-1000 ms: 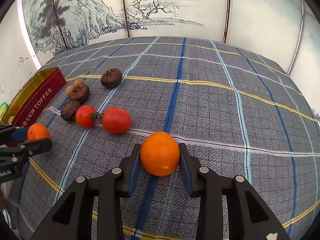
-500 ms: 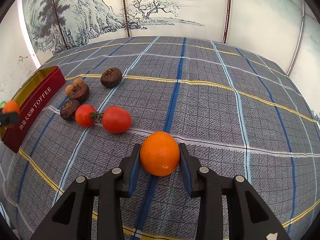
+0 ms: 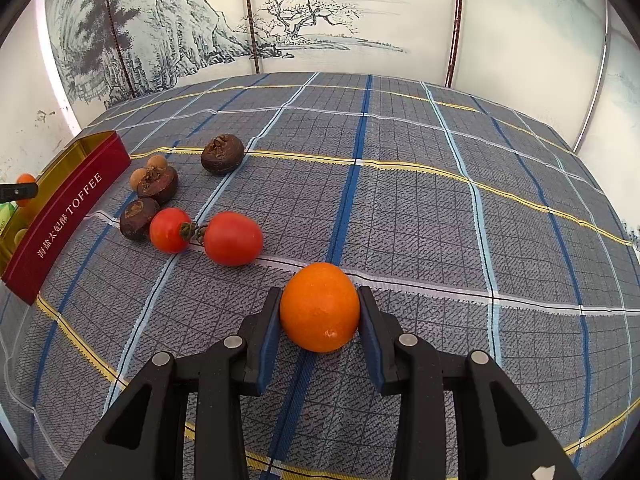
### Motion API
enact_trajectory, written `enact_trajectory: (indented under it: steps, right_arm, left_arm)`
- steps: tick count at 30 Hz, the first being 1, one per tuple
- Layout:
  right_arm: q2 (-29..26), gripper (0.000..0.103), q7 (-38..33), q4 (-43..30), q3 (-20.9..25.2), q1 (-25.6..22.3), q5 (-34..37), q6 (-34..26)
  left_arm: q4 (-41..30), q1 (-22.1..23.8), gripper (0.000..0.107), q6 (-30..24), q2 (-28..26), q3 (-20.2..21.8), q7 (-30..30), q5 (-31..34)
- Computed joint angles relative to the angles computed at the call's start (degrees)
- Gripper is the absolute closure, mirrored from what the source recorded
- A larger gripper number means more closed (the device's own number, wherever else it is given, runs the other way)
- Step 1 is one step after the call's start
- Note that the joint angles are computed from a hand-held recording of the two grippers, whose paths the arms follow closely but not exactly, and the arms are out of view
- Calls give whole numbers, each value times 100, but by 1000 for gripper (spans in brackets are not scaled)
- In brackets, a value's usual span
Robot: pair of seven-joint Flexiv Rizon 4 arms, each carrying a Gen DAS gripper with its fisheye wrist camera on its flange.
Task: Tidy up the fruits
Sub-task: 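Lift the tangerine into the tin and open the left gripper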
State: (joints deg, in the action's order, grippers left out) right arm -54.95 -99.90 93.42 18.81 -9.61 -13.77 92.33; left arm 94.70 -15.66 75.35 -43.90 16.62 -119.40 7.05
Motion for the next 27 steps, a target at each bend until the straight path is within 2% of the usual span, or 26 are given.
enact_trajectory:
  steps: [13, 27]
  right_arm:
    - [-1, 68, -5, -6, -38, 32, 14, 7]
    - [8, 69, 14, 6, -59, 52, 8, 17]
  left_arm:
    - [11, 269, 64, -158, -189, -125, 59, -161]
    - [6, 270, 63, -257, -245, -143, 80, -199]
